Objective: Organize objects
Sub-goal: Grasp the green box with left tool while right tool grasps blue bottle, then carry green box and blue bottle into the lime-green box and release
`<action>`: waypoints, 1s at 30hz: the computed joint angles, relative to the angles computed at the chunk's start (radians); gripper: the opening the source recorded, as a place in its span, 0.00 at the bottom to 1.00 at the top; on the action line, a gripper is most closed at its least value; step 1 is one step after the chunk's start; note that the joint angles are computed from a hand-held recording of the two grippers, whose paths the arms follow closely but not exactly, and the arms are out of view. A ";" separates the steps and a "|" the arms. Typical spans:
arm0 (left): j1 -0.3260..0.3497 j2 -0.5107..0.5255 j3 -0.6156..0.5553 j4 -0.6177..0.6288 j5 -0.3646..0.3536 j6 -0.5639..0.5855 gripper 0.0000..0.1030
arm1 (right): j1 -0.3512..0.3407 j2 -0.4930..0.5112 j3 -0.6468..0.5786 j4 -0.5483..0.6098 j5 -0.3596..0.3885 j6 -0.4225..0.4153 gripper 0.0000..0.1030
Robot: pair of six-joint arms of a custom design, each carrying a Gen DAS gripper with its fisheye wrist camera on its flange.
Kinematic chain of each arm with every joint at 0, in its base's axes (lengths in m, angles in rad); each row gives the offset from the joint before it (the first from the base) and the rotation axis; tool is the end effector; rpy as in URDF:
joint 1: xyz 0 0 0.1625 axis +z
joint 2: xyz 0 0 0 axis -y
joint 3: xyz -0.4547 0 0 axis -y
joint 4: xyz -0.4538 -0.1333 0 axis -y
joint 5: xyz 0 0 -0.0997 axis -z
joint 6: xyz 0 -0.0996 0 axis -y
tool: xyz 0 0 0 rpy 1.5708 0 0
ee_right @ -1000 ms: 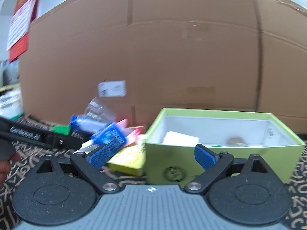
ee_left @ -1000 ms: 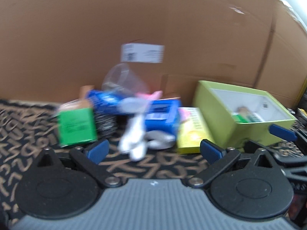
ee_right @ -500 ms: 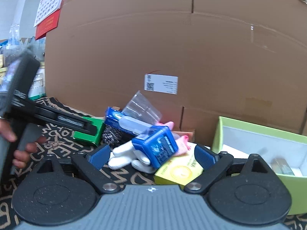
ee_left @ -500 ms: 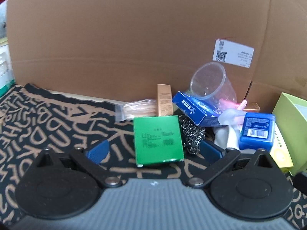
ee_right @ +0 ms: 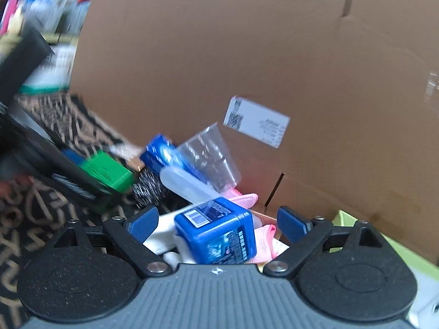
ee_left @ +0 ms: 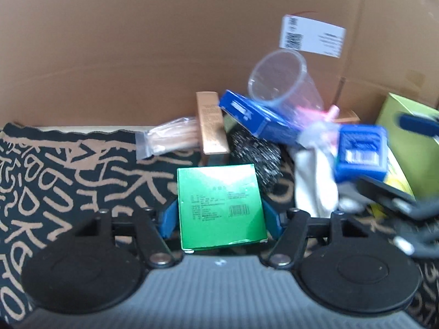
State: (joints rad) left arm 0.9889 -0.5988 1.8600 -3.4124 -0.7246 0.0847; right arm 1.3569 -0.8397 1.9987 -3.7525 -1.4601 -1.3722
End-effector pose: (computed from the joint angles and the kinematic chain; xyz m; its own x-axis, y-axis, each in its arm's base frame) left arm -0.1745 -0.6434 -0.0140 -0.7377 0.0803 -0.6703 0.5239 0.6943 -0.4934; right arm 0.0091 -0.6381 0.1187 -0.3040 -0.4757 0.8254 -0.9499 0.2170 -0.2248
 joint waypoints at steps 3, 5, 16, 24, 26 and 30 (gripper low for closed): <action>-0.007 -0.027 0.032 0.016 -0.042 0.011 0.61 | 0.012 0.017 -0.040 0.051 -0.051 -0.050 0.87; -0.011 -0.034 0.038 0.024 -0.041 0.019 0.61 | 0.017 0.001 -0.042 0.107 -0.083 -0.024 0.68; -0.043 -0.058 0.093 0.046 -0.080 0.066 0.60 | -0.103 -0.259 0.254 0.117 0.026 0.269 0.61; -0.053 -0.020 0.062 0.072 -0.042 0.091 0.67 | -0.181 -0.323 0.344 0.110 0.047 0.285 0.64; -0.051 -0.023 0.062 0.085 -0.051 0.079 0.62 | -0.182 -0.324 0.342 0.111 0.059 0.275 0.64; -0.052 -0.018 0.058 0.083 -0.034 0.078 0.72 | -0.174 -0.308 0.325 0.105 0.067 0.271 0.64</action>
